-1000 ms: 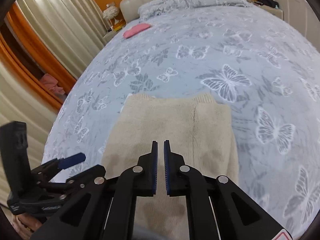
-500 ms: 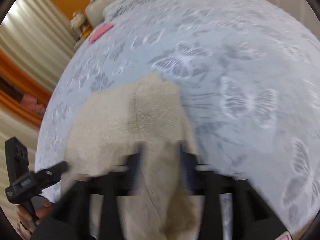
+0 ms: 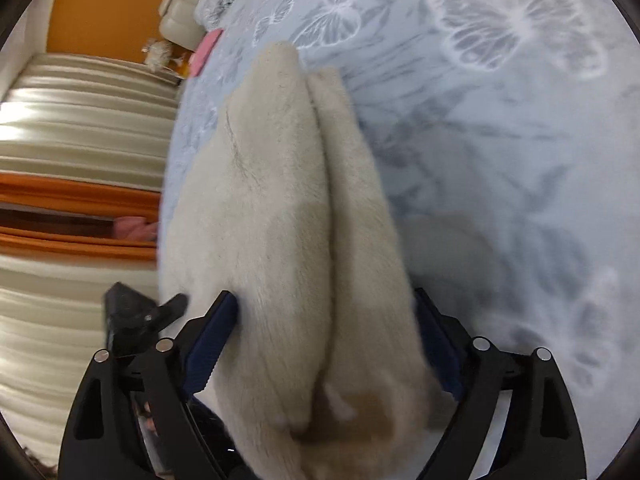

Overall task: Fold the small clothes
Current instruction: 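Grasp the folded sweater end with both tools, then lift the folded sweater high with both tools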

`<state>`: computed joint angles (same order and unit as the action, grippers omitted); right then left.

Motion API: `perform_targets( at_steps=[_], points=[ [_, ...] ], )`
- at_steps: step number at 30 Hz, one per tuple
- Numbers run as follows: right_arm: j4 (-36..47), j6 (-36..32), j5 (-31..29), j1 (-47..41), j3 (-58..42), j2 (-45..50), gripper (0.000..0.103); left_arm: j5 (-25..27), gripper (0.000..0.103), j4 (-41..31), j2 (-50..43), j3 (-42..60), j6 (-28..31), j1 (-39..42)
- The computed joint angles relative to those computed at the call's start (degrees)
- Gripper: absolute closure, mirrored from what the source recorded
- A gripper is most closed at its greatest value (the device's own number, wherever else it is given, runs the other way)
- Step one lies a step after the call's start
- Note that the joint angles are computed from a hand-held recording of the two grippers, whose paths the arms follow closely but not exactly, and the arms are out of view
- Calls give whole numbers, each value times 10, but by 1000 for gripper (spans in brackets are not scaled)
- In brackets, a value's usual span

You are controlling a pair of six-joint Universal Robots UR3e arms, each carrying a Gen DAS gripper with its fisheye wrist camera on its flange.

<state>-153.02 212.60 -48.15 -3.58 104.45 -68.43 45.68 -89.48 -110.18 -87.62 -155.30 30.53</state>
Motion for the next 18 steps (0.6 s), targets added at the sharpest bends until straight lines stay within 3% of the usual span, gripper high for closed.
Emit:
perform_targets(
  at_steps=[2,7,9,11,14,18],
  points=[
    [-43,22,40,-4,-13,38,17,-12,5,-25,-31,44,-4,-15],
    [-64,49,21,13,-34,60,18,2,6,-48,-67,111,-32,-45],
    [-54,52,-3,14,-22,36,50,7,17,-40,-48,107,-31,-51],
    [-84,64,-3,9,5,8,66,28,44,-16,-20,94,-28,-60],
    [-34,37,-63,21,-5,-75,67,5,53,-47,8,120,-1,-65],
    [-21,24,-59,-8,9,-165,66,-55,52,-127,58,164,71,-57]
  ],
)
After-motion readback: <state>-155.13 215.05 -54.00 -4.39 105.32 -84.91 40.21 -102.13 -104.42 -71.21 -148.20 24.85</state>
